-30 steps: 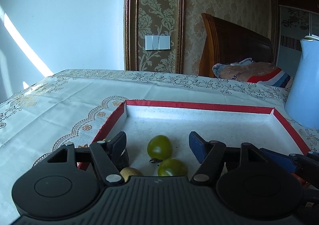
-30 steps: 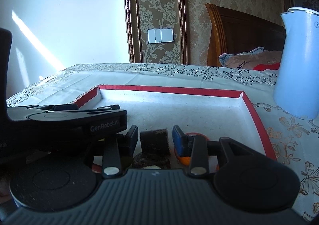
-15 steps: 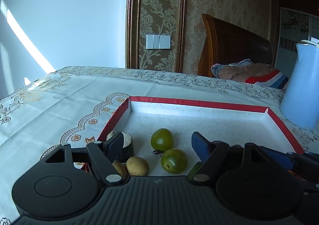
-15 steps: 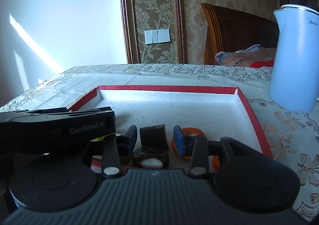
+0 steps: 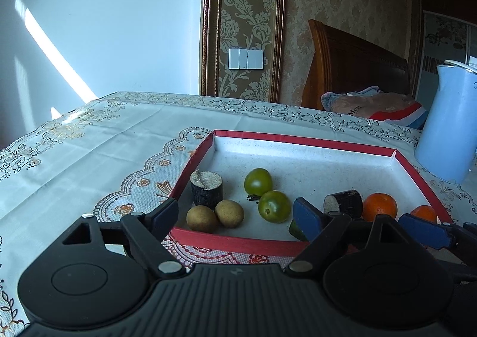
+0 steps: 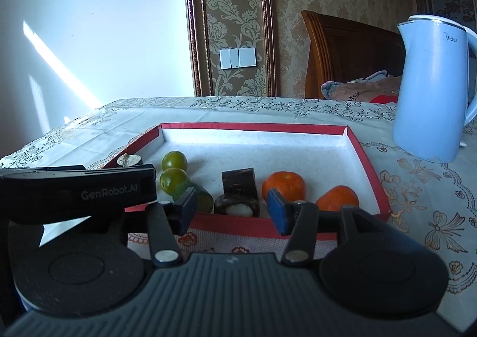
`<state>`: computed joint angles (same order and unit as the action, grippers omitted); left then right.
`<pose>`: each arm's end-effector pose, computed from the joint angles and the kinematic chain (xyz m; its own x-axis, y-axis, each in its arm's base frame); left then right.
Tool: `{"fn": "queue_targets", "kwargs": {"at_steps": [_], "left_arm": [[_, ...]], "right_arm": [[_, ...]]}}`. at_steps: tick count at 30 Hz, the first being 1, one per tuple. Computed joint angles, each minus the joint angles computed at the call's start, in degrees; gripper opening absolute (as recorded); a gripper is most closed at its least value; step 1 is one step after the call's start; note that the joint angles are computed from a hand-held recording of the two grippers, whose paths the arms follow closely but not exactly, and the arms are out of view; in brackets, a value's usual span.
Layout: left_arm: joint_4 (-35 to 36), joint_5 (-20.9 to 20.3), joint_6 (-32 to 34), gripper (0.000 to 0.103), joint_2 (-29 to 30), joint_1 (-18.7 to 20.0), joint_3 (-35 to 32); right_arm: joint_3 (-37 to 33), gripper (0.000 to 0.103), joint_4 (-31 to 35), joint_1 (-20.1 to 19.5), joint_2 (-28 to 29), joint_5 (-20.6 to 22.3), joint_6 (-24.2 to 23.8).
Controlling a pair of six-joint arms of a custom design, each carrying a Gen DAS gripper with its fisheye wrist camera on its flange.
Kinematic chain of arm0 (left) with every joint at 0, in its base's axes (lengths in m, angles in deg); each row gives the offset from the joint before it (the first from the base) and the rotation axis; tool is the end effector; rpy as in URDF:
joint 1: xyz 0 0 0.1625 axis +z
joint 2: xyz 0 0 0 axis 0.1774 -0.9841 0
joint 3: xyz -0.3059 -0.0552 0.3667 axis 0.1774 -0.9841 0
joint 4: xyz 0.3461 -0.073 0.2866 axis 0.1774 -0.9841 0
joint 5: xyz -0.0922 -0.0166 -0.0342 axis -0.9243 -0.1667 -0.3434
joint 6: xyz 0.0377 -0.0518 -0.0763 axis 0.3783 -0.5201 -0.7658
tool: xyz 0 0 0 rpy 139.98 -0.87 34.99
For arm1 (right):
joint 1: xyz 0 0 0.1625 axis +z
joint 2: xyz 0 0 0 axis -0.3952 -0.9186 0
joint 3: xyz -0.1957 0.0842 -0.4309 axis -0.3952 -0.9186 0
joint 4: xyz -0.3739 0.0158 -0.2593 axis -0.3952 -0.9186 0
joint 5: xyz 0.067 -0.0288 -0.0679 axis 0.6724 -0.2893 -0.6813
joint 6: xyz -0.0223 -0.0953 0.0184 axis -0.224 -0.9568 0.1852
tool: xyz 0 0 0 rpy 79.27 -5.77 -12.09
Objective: Organize fruits
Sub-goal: 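Open both grippers to release the green fruit and dark chunk, then withdraw both open grippers from the tray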
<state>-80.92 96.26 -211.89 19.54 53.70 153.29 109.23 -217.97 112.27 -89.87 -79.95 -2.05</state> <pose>-0.1654 -0.8103 0.0434 -0.7265 -0.1401 -0.6728 0.5584 0.4502 -0.6968 0.1110 -0.8122 0.0544 -0.7420 -0.2553 0.6199 -0.6635 0.4116 -0.6247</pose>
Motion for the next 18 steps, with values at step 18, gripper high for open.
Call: {"fn": "queue_targets", "kwargs": {"at_steps": [18], "left_arm": [[-0.13, -0.71, -4.54, 0.088, -2.94, -0.35, 5.82]], "right_arm": [[6.50, 0.061, -3.00, -0.64, -2.72, 0.07, 2.17]]}}
